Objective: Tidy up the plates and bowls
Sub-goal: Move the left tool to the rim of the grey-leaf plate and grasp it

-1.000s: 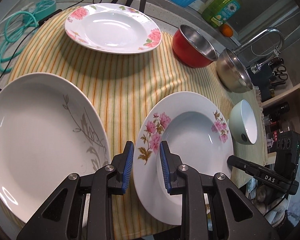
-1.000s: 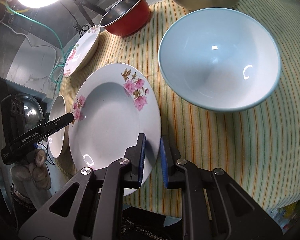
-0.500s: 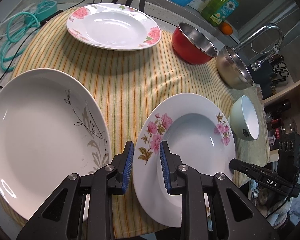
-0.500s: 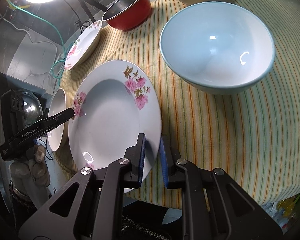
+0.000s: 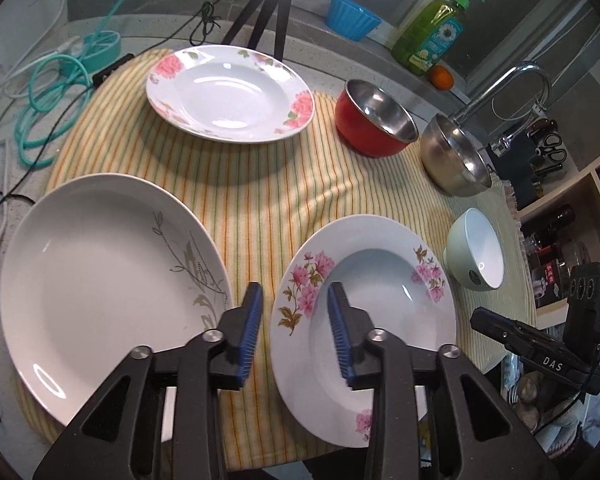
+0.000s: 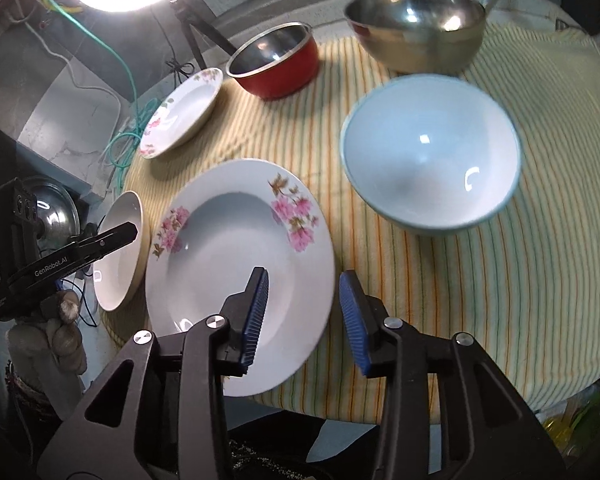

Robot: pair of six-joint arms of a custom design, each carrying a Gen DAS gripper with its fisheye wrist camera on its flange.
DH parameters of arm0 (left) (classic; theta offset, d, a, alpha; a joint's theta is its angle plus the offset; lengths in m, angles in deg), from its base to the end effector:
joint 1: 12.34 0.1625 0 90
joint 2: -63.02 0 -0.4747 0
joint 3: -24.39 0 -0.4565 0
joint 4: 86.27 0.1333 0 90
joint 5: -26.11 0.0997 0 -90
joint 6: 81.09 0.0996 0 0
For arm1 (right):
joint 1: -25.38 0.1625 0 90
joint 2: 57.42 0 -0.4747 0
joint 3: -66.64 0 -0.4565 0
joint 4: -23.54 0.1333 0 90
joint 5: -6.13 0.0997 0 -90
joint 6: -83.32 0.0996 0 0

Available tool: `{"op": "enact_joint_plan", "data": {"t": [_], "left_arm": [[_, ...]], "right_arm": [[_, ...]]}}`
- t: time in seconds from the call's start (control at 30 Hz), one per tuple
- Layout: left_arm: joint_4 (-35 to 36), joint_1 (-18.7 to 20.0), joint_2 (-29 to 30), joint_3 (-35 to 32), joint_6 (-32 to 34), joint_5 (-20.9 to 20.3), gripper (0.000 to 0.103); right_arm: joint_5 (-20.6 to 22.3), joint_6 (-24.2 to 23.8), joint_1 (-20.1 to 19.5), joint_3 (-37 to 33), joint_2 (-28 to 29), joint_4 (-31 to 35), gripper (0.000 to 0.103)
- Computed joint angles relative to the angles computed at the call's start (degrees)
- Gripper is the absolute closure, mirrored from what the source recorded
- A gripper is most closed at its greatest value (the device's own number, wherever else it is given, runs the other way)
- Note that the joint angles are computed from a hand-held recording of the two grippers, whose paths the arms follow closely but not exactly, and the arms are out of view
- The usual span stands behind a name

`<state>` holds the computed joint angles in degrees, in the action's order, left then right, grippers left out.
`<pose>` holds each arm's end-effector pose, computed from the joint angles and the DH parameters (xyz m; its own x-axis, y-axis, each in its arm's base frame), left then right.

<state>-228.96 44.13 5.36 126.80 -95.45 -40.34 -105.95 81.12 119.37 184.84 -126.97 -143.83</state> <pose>-0.2366 -0.6704 0.1655 -0.9055 0.2412 -0.3491 0.3329 0.9140 -0.2320 0.1373 -0.5911 0.2316 -0.9339 0.0820 0.3479 -0.0969 0.8787 -0.4675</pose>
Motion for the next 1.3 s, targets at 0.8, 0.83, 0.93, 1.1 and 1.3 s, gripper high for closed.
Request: {"op": "enact_joint_plan", "data": {"t": [0.8,0.83,0.93,1.1,1.3], "left_arm": [[-8.7,1.2,-11.7,10.7,-7.7,14.4,0.052],[-9.1,1.3,-12.0,11.0,-8.0,14.9,0.052],[-9.7,1.9,-12.6,11.7,-8.4,16.2,0.052],[-10.0,3.5,-13.0,12.2,-9.4,16.4,0.056],[-9.7,5.5,-13.0,11.9,-10.3,13.5,0.069]], "right_arm": [[5.2,-9.1,6.8,-12.6,12.5,6.0,0.041],[5.5,-9.3,7.0,-13.3,13.2,6.5,0.041],[6.3,-9.4,7.4,-15.6,15.3,8.4,0.042],[7.2,-9.7,7.8,-19.0,18.4,11.6,0.057],[6.6,-9.7,8.3,-22.6,21.8,14.9,0.061]]}}
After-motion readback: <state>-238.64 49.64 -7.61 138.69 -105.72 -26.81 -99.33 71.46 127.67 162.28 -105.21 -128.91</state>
